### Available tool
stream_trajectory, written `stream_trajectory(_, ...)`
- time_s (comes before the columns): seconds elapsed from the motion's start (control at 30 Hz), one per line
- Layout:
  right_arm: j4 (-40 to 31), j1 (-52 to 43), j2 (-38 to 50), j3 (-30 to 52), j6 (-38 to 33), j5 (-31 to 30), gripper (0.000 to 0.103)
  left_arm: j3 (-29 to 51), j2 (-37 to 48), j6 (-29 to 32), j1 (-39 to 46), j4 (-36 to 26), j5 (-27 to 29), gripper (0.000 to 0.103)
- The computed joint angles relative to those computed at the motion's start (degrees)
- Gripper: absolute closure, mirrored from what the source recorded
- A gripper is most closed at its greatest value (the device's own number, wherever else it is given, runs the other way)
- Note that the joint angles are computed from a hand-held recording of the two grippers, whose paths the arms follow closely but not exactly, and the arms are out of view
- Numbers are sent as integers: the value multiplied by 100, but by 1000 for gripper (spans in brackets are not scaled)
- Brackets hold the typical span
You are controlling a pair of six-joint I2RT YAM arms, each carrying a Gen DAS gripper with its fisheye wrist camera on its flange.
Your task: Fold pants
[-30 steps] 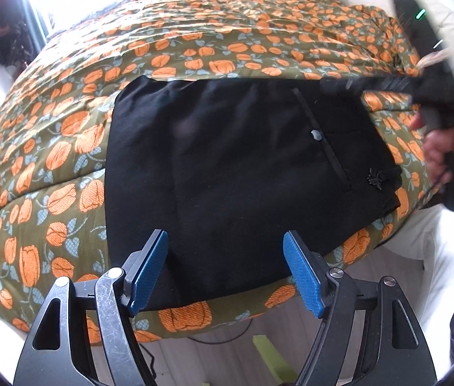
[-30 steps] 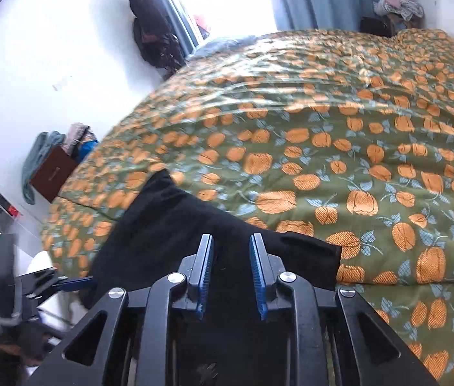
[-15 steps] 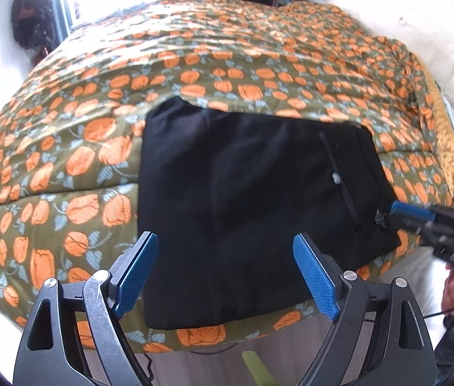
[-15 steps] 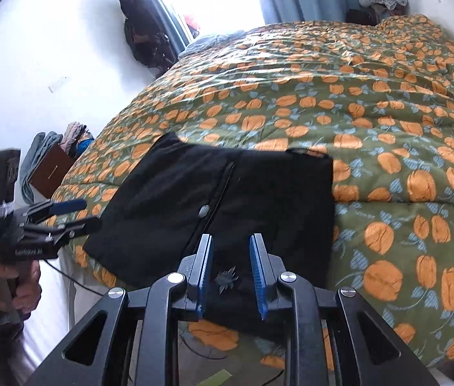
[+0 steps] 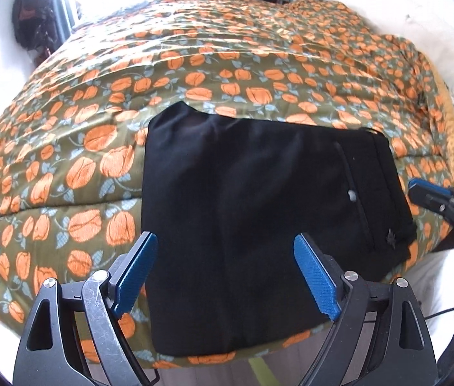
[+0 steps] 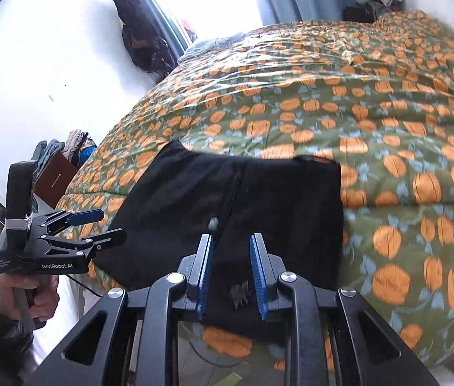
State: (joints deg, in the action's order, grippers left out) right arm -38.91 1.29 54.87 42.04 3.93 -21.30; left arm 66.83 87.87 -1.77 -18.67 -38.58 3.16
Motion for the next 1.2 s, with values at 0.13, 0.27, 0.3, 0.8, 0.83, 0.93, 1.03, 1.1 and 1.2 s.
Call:
stream_trajectory(0.13, 192, 197, 400, -261, 60, 122, 78, 89, 485, 155, -63, -135, -76, 11)
stream_trajectory(0.27, 55, -1, -3, -746, -8, -20, 77, -241, 189, 268, -81, -82, -196, 11)
stream_trajectory(0.3, -100, -161, -237, -777, -80, -140, 77, -242, 142, 268, -28, -127, -142, 11)
stream_trajectory(0.8, -1219, -3511, 687, -80, -1928, -2225, 20, 867, 1209, 225, 1894, -811, 2130, 11)
stream_trajectory(0.83, -1295, -3542, 995, -23, -2102, -2420, 20, 924, 1311, 260, 1899, -859, 2257, 11)
stream_trajectory(0.93, -977, -3146, 1543, -84, -1939, -2555, 20, 1115, 1696, 424, 1793, -1005, 2461, 11)
stream_trajectory(1.03, -451, -2760, 2136, -97, -1606, -2457, 20, 1152, 1890, 529, 1619, -1022, 2432, 11)
stream_trajectory(1.1, -216, -2623, 2556, -77, -1420, -2418, 20, 1081, 1861, 512, 1488, -963, 2337, 11)
stream_trajectory(1.2, -288, -2499, 3029, 62, -1529, -2509, 20, 1043, 1815, 486, 1396, -946, 2380, 12)
